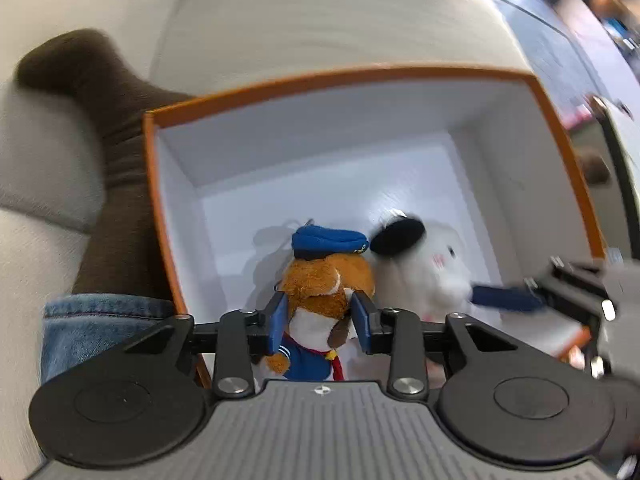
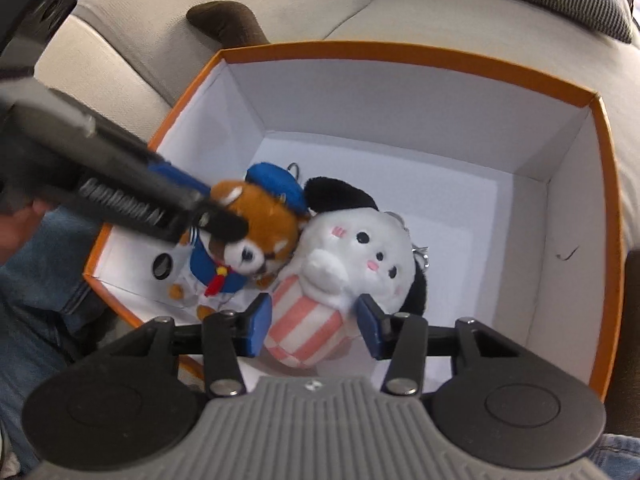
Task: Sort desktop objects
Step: 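Carry both plushes into the orange box and lower them onto its floor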
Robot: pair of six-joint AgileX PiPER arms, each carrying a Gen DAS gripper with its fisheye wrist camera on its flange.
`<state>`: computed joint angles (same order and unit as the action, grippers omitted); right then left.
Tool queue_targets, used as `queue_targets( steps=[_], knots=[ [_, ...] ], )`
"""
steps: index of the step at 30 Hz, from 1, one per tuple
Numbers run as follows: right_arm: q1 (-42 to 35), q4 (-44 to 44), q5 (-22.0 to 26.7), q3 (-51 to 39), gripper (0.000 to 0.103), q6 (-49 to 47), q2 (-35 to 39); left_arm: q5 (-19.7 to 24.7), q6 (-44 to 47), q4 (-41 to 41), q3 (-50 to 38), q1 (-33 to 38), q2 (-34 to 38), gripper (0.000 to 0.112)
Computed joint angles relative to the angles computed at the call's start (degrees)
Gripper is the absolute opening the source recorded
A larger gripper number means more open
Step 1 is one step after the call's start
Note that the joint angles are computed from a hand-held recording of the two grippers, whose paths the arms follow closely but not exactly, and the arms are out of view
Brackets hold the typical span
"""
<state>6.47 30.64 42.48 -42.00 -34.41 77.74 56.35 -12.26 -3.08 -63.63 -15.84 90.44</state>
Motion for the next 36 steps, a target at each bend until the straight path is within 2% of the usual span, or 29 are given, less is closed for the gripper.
queue_targets(
  steps=[1,3,5,7,10,13,15,18,22,24,30,36],
  knots=[
    [0.8,-1.4,-0.6,-0.1,0.053,1.6,-0.3,0.6,-3.5,1.8,-0.9,-0.6,0.9,0.029],
    [1.9,-2.9,-1.9,0.1,0.063,4.3,-0.8,0.9,-6.1,2.6,-2.2,-1.5,2.0,0.029],
    [3.6,-5.1,-3.0,-0.3,0.067,8.3,-0.3,2.2,-4.0,-0.3,-3.4,-1.7,3.4,0.029],
    [6.5,-9.8,-6.1,-0.1,0.067,13.6,0.1,1.9,-3.4,-0.8,-3.2,-2.3,3.6,0.029],
    [9.9,-19.4,-8.6,0.0,0.064,22.3,0.6,0.5,-6.4,5.3,-2.1,-5.1,2.7,0.031],
    [7.0,-15.8,-7.3,0.1,0.064,17.4,0.5,1.3,-5.7,7.8,-2.0,-7.1,3.2,0.037],
    [4.3,-12.7,-6.0,-0.1,0.064,14.2,0.8,1.4,-6.0,9.6,-2.5,-9.5,4.5,0.054],
    [0.3,-7.8,-4.3,-0.4,0.064,9.4,1.5,1.4,-6.0,12.6,-1.5,-11.0,5.3,0.057],
    [-2.6,-4.1,-3.2,0.2,0.064,4.7,1.5,-0.2,-6.2,11.5,-0.8,-10.5,7.0,0.051],
    [-4.0,-1.8,-3.3,0.6,0.064,2.1,2.0,0.0,-6.2,10.7,-0.5,-10.1,6.0,0.043],
    [-9.2,5.8,-0.1,0.3,0.06,-2.6,3.7,8.1,-2.1,3.7,-2.9,-6.6,4.9,0.038],
    [-11.5,12.4,6.9,-1.0,0.057,-4.8,6.7,12.3,-3.8,5.3,-5.1,-7.6,4.8,0.037]
  ],
)
